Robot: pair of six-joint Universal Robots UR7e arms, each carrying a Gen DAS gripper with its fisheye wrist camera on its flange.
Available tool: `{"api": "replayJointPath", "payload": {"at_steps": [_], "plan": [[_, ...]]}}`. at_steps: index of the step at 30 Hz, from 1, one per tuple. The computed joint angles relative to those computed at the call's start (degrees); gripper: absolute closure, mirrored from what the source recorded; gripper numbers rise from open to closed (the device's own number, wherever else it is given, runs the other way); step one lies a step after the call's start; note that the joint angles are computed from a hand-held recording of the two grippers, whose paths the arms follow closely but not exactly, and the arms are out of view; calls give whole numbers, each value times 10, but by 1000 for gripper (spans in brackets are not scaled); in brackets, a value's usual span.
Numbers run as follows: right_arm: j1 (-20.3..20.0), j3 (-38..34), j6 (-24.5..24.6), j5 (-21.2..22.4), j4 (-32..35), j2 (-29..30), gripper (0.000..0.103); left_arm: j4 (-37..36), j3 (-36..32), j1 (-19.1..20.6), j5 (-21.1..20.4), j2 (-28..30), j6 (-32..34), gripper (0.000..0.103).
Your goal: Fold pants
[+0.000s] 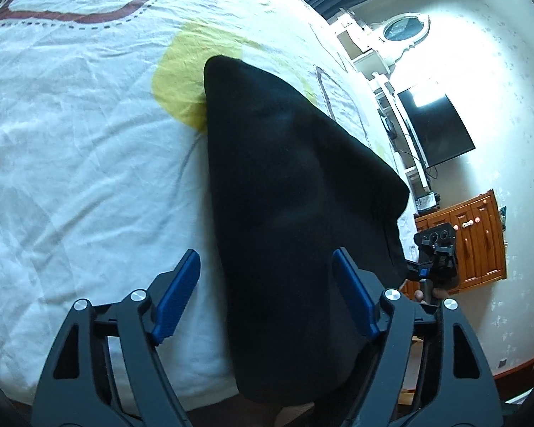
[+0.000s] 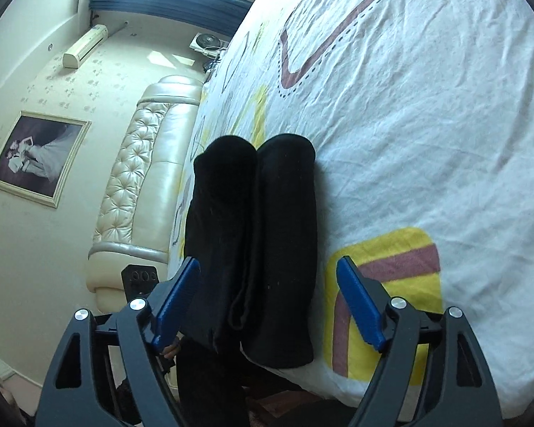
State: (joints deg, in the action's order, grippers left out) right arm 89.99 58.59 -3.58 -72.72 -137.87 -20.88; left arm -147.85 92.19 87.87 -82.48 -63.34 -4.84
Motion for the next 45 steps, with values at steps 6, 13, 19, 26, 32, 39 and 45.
{"api": "replayJointPath", "payload": {"at_steps": [6, 13, 19, 26, 32, 39, 45], "plan": [[16, -109, -45, -18, 89, 60, 25, 12, -51, -5, 13, 45, 18, 27], [22, -105, -33, -45, 80, 64, 50, 18, -62, -19, 56, 58, 27, 50], [29, -109, -20, -47, 56, 73, 54, 13, -60, -31, 93, 54, 35, 60], [33, -137, -13, -41, 65, 94, 54, 20, -68, -19, 93, 48, 35, 60], [38, -177, -8, -32, 80, 123, 54, 29, -83, -7, 92, 44, 32, 60], [44, -215, -4, -22, 95, 151, 54, 51, -103, 8, 84, 40, 37, 60], [45, -199, -9, -22, 87, 144, 53, 44, -103, 21, 60, 39, 39, 55]]}}
